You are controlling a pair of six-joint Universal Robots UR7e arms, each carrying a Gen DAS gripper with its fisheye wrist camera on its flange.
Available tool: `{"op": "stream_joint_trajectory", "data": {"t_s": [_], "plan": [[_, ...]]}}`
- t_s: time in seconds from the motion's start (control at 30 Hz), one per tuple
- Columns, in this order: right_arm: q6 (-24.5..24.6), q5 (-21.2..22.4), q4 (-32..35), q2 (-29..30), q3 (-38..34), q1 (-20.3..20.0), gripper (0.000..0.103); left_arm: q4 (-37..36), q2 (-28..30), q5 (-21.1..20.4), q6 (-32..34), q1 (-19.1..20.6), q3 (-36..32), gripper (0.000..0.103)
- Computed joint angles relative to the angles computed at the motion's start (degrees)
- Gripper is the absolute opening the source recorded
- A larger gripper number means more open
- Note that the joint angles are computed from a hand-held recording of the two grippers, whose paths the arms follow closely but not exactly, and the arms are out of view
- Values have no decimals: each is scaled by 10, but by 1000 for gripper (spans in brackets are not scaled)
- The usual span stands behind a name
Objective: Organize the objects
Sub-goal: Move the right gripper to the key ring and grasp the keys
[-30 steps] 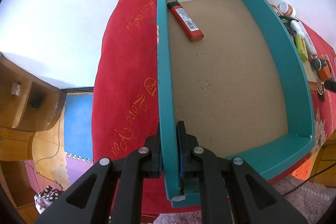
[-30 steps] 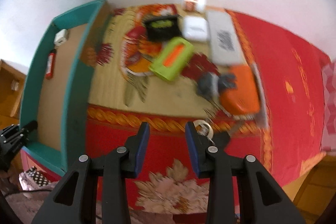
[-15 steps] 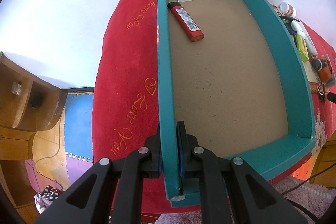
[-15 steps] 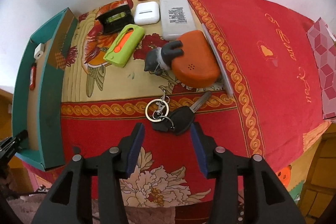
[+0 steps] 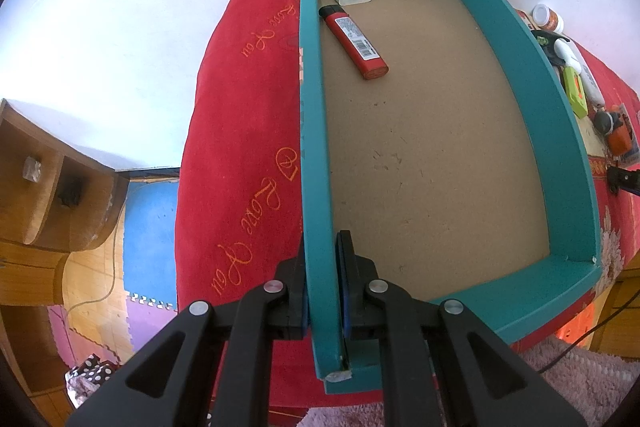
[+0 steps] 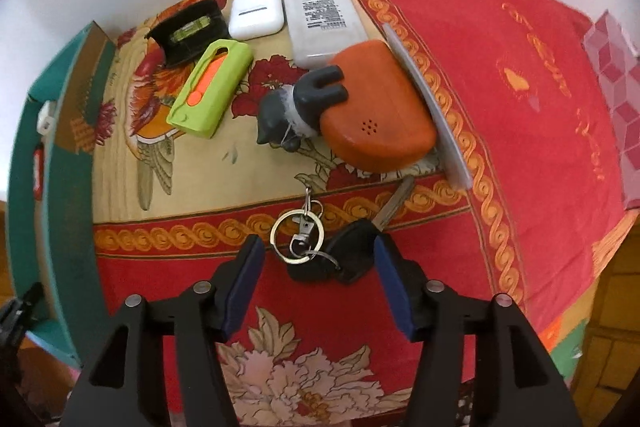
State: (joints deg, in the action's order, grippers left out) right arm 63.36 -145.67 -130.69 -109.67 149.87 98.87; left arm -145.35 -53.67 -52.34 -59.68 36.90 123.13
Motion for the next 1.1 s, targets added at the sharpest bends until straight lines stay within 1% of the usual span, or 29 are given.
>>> {"op": "stream_joint_trajectory", "data": {"t_s": [0.03,0.13,0.23,0.3,0.33,0.43,0.57,0.6,0.63,0.67,0.73,0.77,0.83,0.9,0.93,0.97,1.0,1.07,1.1], "plan": [[5,-4,3,5,-1,2,58,1,0,1,0,-1,0,8],[24,-16,18,9,-1,10,51,-3,-1,1,1,2,1,8],[23,-11,8,-3,6,12,45,-3,-1,2,1,3,0,8],[19,-13,1,-9,10,18,38,-4,0,1,1,4,-1,8],[18,-15,-1,-10,10,23,30,-5,0,1,1,4,-1,8],[14,-16,-1,-11,10,31,29,-5,1,1,1,4,-1,8],[-12,-11,-30,-17,14,37,29,-5,2,2,0,5,-2,8],[-13,-13,-32,-14,12,44,28,-5,2,2,0,5,-3,8],[-8,-15,-32,-7,10,51,3,-4,2,3,1,6,-4,8],[-13,-16,-37,-3,8,57,3,-4,3,3,2,7,-5,8],[-14,-20,-45,6,3,75,3,-4,3,3,1,7,-5,8],[-32,-24,-46,6,-6,71,3,-4,3,3,0,7,-5,8],[-17,-35,-13,6,-14,93,3,-4,4,4,0,7,-5,8],[-23,-42,-3,11,-20,101,3,-4,4,4,-1,7,-5,8],[-17,-44,12,12,-23,104,3,-4,4,4,-1,6,-5,8],[-18,-43,11,14,-23,101,9,-4,3,5,-2,6,-5,8],[-6,-40,28,4,-22,95,15,-3,4,5,-2,5,-5,8],[-4,-30,39,-12,-18,80,49,-3,5,7,-2,6,-5,8],[-1,-23,48,-21,-15,72,56,-4,5,7,-2,6,-5,8]]}}
